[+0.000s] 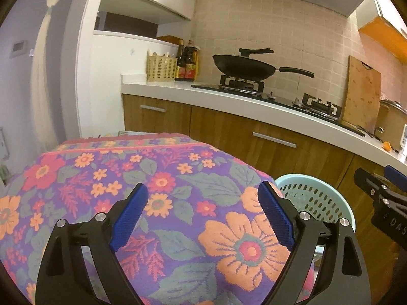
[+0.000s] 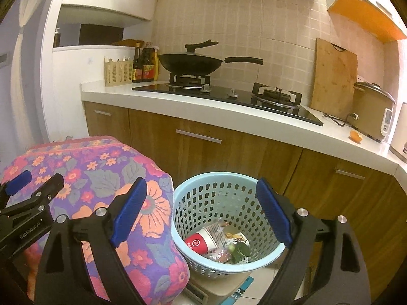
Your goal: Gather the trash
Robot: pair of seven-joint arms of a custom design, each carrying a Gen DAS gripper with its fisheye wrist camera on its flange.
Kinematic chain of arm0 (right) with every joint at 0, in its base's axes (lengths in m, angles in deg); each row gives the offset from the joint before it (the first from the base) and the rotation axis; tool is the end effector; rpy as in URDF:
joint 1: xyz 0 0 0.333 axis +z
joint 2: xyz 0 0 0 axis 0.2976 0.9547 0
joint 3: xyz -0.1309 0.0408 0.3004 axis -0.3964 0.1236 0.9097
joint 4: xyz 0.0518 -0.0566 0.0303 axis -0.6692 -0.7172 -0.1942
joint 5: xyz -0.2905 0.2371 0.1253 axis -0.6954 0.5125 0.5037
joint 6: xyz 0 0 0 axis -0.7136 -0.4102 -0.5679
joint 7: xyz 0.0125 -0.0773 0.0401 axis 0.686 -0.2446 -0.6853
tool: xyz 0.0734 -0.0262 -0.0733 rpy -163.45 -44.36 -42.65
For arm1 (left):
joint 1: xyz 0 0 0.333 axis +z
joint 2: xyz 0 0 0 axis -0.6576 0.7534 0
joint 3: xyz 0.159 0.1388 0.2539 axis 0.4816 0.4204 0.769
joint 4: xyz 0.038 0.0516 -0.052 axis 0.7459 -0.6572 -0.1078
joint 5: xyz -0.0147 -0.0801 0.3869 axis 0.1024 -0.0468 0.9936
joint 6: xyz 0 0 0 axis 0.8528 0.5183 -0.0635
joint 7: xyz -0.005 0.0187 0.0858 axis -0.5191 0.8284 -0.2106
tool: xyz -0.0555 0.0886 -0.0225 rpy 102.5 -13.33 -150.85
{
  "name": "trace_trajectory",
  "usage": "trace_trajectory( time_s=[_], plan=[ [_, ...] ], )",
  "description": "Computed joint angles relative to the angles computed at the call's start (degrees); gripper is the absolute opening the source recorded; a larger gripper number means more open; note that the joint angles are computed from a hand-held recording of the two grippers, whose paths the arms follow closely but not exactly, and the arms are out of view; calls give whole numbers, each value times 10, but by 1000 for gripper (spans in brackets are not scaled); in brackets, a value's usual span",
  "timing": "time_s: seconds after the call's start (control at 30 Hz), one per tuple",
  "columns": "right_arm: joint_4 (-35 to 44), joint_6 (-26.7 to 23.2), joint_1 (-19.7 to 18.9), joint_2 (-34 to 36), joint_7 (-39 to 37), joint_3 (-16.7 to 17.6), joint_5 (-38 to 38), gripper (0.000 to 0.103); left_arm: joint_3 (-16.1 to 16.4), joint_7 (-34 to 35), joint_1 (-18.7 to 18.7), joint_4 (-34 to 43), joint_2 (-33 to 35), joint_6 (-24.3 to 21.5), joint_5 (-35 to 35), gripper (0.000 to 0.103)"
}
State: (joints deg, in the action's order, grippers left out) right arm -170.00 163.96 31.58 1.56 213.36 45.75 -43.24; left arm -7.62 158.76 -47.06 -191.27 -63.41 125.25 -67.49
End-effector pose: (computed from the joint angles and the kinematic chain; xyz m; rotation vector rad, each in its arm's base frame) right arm 0.3874 0.2755 0.5606 -1.4782 1.5965 -1.1287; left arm 0.4224 -0.0369 0.5225 -1.5575 1.4994 -1.1408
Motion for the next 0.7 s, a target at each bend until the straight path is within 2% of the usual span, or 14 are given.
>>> trace_trajectory(
  time_s=[0.07, 0.23, 0.47, 0.7],
  plan=[
    [0, -1, 0, 2, 0, 0, 0, 83, 18, 1, -17, 3, 2, -5, 12, 86],
    [1, -5, 2, 3, -5, -4, 3, 83, 2, 7, -3, 5, 5, -7, 8, 87],
    [-8, 21, -4, -2, -19, -14, 30, 84, 25, 4, -26, 7, 5, -10, 16, 90],
    [-8, 26, -11, 0, -39, -9, 54, 84, 19, 6, -22, 8, 6, -11, 13, 93]
  ],
)
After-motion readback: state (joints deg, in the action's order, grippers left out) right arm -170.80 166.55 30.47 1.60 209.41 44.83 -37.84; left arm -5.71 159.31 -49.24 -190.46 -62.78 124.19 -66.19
